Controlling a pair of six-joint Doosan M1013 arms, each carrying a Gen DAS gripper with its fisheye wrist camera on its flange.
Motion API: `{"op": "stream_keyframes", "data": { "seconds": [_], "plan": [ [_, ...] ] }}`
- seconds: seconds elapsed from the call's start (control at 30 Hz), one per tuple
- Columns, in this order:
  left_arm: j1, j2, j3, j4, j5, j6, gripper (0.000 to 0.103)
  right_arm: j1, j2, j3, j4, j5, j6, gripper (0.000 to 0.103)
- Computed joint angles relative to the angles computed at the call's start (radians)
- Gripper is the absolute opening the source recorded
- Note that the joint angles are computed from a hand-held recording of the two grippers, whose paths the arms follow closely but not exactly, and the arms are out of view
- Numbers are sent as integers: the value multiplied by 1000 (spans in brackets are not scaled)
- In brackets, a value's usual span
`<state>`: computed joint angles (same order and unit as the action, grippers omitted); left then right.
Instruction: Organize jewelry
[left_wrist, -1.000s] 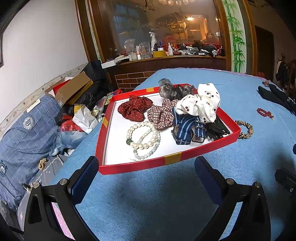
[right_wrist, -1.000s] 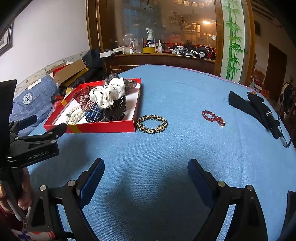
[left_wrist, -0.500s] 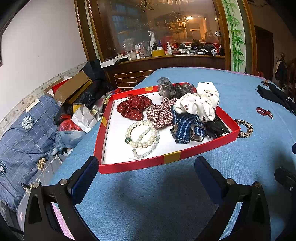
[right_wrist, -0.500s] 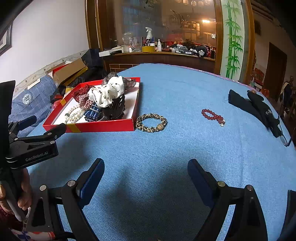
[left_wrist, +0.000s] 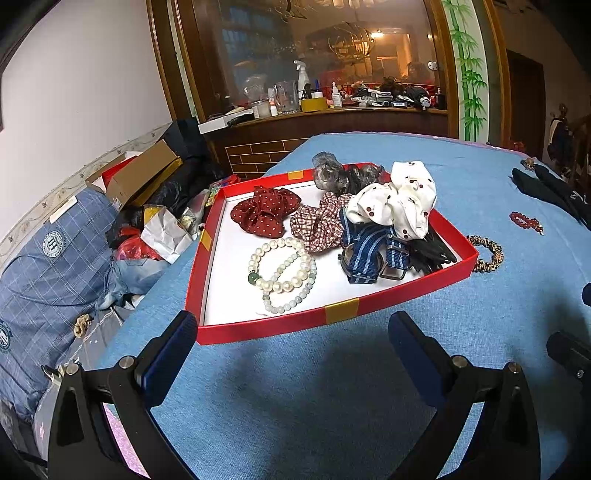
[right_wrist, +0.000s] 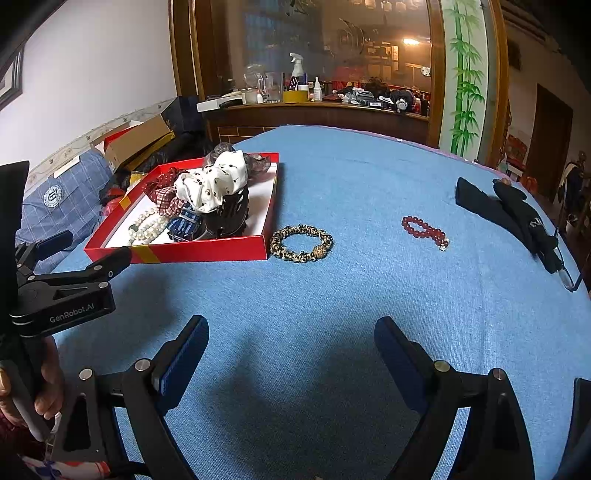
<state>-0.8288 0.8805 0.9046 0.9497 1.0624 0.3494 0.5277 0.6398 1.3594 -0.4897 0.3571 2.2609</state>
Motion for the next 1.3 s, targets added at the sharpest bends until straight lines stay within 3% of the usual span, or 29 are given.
{"op": "stream_keyframes", "data": {
  "seconds": [1.3],
  "plan": [
    [-2,-2,4,-2,-1,2,103,2,-3,3,-30,7,40,94]
  ]
}}
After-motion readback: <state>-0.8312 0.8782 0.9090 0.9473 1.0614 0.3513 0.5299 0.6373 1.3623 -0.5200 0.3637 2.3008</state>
